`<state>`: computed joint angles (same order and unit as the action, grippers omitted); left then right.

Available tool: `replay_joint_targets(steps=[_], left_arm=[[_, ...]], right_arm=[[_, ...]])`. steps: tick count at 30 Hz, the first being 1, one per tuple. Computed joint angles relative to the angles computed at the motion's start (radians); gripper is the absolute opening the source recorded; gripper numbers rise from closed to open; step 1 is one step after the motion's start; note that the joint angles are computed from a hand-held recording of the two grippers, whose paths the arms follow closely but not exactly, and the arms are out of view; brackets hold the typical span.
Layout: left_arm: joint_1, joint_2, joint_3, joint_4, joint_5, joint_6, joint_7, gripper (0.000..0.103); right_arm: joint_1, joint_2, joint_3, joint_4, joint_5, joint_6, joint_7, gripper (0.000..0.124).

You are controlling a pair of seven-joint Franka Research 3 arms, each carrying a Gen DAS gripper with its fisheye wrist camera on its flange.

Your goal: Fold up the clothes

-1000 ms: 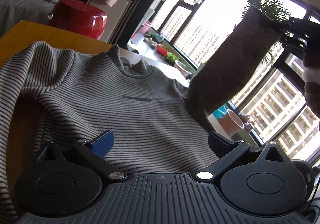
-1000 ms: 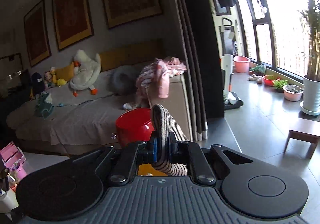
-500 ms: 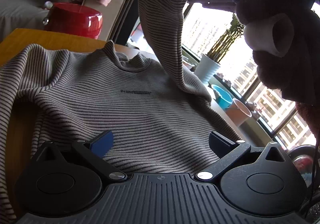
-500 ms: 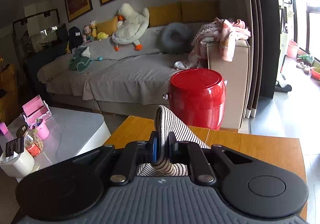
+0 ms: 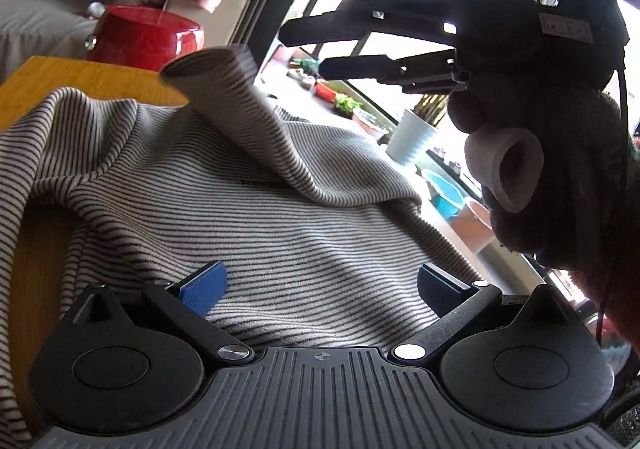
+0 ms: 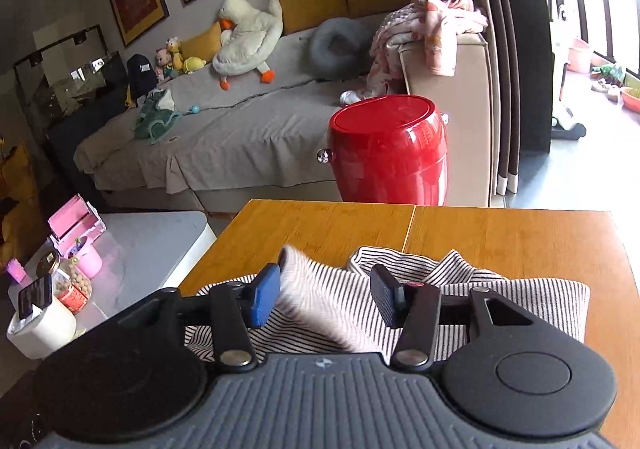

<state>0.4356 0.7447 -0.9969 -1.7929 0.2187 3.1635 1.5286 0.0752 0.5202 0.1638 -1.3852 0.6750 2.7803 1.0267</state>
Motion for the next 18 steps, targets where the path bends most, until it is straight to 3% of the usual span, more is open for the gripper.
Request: replay_joint_targets(steps=[6,11,13,16,18], left_arm=[[0.005,0.009,-0.007,0.002,0.003,0.001,0.001,0.103],[0.019,0.023,-0.024,0.0,0.008,0.003,0.003,0.103],[0.027,0.032,-0.033,0.0,0.011,0.003,0.004,0.103],[0.038,0.044,-0.045,-0.002,0.012,0.011,-0.005,0.103],[0.017,0.009,-0.012,-0.014,-0.013,0.029,-0.009,0.103]], right_arm=[[-0.034,-0.03,-0.02,-0.098,0.051,0.094,0.062,0.05],[-0.028,-0.024,-0.089,-0.174,-0.021,0.086,0.186,0.049],[-0.092,-0.024,-0.016,-0.214,0.035,0.143,0.088,0.035],[-0.172,-0.025,0.089,-0.245,0.153,0.208,-0.067,0.034],[-0.19,-0.014,0.138,-0.257,0.202,0.284,-0.172,0.034]])
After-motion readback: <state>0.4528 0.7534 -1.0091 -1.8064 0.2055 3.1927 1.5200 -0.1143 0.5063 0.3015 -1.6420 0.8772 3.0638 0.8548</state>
